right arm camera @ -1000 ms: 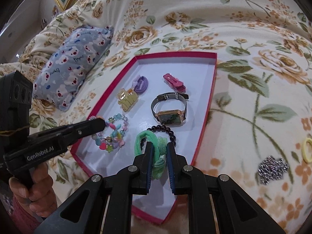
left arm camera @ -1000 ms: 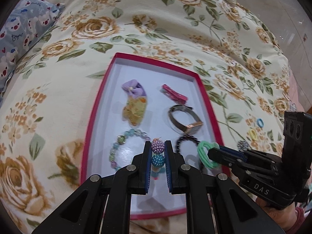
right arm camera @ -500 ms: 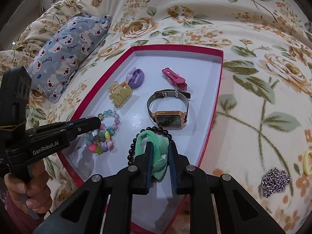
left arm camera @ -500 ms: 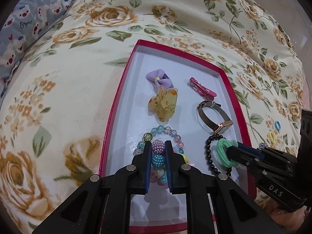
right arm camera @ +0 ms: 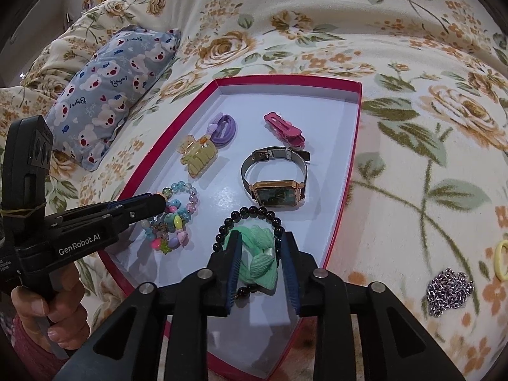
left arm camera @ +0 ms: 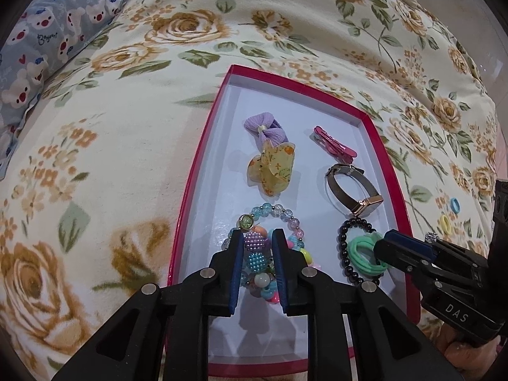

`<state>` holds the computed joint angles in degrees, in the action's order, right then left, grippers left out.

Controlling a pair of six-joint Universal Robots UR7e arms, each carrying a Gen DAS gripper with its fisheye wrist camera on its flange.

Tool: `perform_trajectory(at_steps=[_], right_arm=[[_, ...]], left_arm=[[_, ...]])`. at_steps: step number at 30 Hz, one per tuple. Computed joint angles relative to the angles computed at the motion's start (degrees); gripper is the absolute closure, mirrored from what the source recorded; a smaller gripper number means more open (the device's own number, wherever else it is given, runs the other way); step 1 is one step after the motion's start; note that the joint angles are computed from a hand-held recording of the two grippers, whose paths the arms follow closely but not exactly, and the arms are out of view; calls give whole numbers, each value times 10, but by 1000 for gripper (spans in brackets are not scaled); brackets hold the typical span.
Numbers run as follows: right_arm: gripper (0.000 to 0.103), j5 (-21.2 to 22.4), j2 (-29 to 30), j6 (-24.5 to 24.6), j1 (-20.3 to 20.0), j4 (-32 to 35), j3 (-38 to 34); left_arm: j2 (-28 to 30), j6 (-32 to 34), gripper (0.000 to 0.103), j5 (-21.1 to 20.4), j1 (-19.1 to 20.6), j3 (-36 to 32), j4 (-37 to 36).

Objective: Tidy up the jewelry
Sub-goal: 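Carry the bead cluster and scrunchie into the red box and open both tools, then move the right tool to the gold ring while the left tool approaches the silver chain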

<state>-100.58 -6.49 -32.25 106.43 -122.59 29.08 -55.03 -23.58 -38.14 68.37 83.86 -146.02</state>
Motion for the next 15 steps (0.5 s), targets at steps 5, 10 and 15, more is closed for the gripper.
perform_trajectory(at_steps=[5,10,15], right_arm=[[75,13,-18,6,0,-15,25],[71,37,-52,16,-5,-41,72],[67,47,-89,24,-11,-78,124]], left_arm=[[-7,-6,81,8,-6,10,3],[-15,-9,52,17,-16,25,-15],[-22,-15,52,20,-24,40,-22]])
